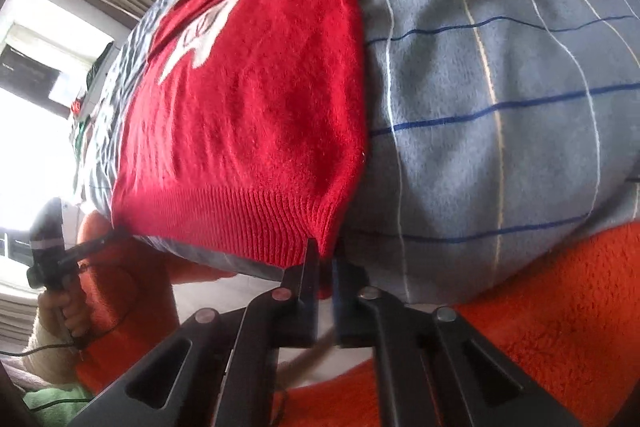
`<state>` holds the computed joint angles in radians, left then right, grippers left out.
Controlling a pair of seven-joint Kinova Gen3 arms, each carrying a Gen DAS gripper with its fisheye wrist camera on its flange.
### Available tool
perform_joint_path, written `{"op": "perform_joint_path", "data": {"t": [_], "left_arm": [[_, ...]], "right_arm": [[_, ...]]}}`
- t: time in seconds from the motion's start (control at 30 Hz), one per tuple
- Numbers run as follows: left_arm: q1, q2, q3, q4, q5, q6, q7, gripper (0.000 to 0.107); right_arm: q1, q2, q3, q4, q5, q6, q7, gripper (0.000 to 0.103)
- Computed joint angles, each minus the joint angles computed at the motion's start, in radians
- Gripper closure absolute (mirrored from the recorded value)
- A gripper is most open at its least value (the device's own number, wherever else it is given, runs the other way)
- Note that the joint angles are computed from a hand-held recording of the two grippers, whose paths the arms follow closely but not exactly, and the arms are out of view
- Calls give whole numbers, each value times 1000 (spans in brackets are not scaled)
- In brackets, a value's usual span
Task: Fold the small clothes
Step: 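Lift the hem with both grippers and fold it toward the collar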
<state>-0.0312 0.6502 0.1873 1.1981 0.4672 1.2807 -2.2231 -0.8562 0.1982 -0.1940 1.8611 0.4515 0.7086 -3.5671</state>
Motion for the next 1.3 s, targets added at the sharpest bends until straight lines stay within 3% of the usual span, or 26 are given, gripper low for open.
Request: {"op": "perform_joint_path", "data": {"t": [0.33,0.8,0.9,1.03,1.17,1.3], "left_arm": [[21,-85,-2,88,-12,-144,-55,105],[33,-136,-3,162,-33,-249,-95,105],[22,-136,2,158,-20,-235,-100,105],[-33,-107,20,96,58,-137,-92,105],[-63,-75,29,17,131,-73,-70,105],[-39,-22,33,-102,147,-43,-22,105]], "right_arm": [[-47,-8,5,9,145,25,-154,98],[-45,10,-1,-5,153,41,-163,98],[-44,11,0,-7,151,41,-163,98],[-48,-11,4,11,176,27,-195,98],[-40,-55,4,43,279,6,-283,98],[9,-80,-3,60,377,-29,-318,98]]}}
